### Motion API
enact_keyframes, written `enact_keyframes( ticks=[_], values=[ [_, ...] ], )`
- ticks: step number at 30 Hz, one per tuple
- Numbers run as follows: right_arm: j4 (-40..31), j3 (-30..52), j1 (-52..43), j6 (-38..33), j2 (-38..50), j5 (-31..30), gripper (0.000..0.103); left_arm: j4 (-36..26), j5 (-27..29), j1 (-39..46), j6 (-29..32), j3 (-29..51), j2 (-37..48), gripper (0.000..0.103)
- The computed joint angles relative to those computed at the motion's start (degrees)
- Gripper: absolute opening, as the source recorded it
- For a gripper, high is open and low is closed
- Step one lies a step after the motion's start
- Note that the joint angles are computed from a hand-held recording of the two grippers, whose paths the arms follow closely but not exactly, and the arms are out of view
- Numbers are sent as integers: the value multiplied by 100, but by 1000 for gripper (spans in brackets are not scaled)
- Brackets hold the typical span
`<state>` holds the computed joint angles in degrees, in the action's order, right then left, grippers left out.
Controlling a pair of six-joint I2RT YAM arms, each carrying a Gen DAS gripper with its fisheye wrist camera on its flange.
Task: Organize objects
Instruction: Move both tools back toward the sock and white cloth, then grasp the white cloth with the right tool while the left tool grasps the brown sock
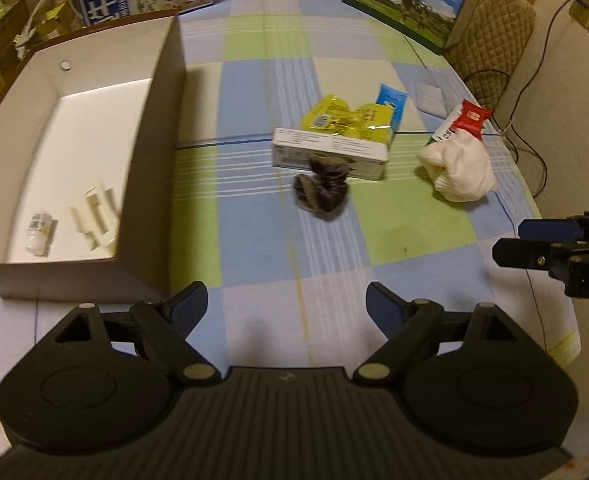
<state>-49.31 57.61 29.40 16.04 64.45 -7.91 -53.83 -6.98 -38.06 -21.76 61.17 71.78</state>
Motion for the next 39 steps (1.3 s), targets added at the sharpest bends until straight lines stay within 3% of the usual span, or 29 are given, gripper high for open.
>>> enact_keyframes(
  ticks=[9,14,16,18,20,26,37,38,39],
  values=[
    [151,-119,-749,-515,102,-184,50,304,-124,-260,-173,201,478,84],
    [630,-397,-1204,-624,155,-267,50,477,-151,-332,-258,164,617,84],
    [859,-493,-1482,-648,272,-382,56,562,-163,-331,-292,131,677,84],
    [1070,-548,-1750,-688,461,-527,77,644,-202,-314,-320,105,750,84],
    [1370,-627,-1972,-739,635,-633,80,731,-227,-279,-343,75,819,84],
    [2066,-666,-2182,-915,1145,-861,80,1052,-290,-145,-333,69,1120,84],
    [2748,-512,-1696,-977,2175,-334,80,1470,-340,6,-165,212,1684,84],
    [2773,-548,-1667,-968,2168,-280,76,1493,-332,29,-154,220,1716,84],
    [2814,-600,-1654,-987,2141,-289,58,1525,-305,64,-134,224,1750,84]
  ],
)
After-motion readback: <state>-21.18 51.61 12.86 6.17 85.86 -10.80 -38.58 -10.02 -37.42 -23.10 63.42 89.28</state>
